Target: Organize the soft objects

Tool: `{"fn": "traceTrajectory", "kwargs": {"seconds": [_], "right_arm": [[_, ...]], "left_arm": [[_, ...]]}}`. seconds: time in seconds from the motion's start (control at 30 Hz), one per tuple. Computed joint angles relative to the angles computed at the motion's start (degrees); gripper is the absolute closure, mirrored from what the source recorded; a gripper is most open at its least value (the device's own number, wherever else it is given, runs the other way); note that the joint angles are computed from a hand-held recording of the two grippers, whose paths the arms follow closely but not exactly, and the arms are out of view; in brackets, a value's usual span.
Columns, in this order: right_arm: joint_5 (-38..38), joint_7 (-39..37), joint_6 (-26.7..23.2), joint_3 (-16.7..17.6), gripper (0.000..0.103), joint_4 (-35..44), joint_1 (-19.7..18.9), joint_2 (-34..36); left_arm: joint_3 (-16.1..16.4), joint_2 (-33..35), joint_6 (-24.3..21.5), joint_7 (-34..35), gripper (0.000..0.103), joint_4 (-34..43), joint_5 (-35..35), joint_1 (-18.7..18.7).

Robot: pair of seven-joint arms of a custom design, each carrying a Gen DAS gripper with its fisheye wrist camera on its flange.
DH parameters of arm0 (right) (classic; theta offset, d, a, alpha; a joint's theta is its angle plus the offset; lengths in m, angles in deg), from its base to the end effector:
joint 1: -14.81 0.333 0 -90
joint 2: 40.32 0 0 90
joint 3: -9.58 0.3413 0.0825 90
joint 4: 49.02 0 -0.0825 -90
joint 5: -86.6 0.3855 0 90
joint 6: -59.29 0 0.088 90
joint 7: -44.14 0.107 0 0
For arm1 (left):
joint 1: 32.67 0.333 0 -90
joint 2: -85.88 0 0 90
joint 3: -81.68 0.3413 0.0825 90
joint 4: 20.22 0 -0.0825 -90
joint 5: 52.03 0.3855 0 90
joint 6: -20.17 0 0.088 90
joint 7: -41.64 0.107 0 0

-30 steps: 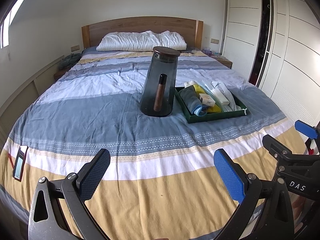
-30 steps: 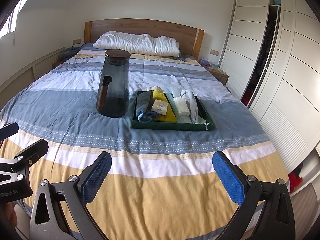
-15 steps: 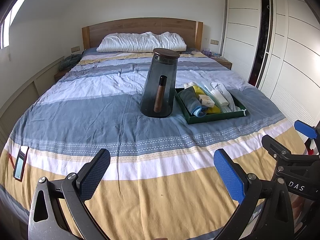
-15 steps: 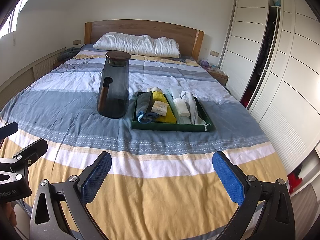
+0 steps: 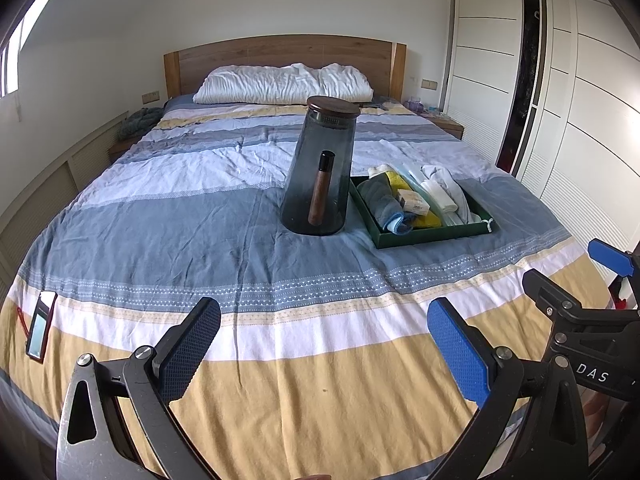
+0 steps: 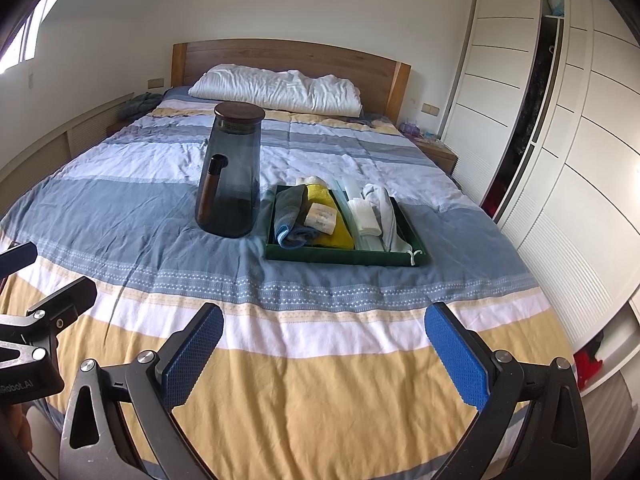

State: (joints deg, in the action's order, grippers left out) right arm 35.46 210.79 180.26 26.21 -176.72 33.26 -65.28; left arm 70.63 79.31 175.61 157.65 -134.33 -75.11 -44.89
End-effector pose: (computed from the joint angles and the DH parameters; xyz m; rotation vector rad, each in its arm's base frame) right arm 0.3766 0.2470 0.6106 -1.4025 2.0257 -1.1815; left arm 0.5300 -0.2192 0.6339 -1.2158 2.2360 -1.0553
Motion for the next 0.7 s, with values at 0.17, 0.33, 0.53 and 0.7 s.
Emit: {"fn": "traceTrajectory", "kwargs": {"seconds": [0.17,0.33,0.53,0.7], "right_arm": [[0.0,0.0,0.0,0.1,0.0,0.0,0.0,0.0],[-0.1,-0.3,0.1,0.0,0.0,0.1,-0.1,0.1],[-0.2,-0.3,0.1,0.1,0.0,0.1,-0.1,0.1],[-0.1,-0.3,0.0,0.0,0.0,0.1,-0.1,0.2]], "left_arm": [[-0.1,0.2,0.1,-0.2,0.002,0.1,0.3,0.0],[-0.1,0.2,0.3,-0.4,0.002,0.0,0.3,-0.1],[0.0,0.3,0.0,0.2,0.002,0.1,-0.2,-0.2],[0.0,0.3,-0.2,0.0,0.002,0.2,-0.1,-0.1]]}}
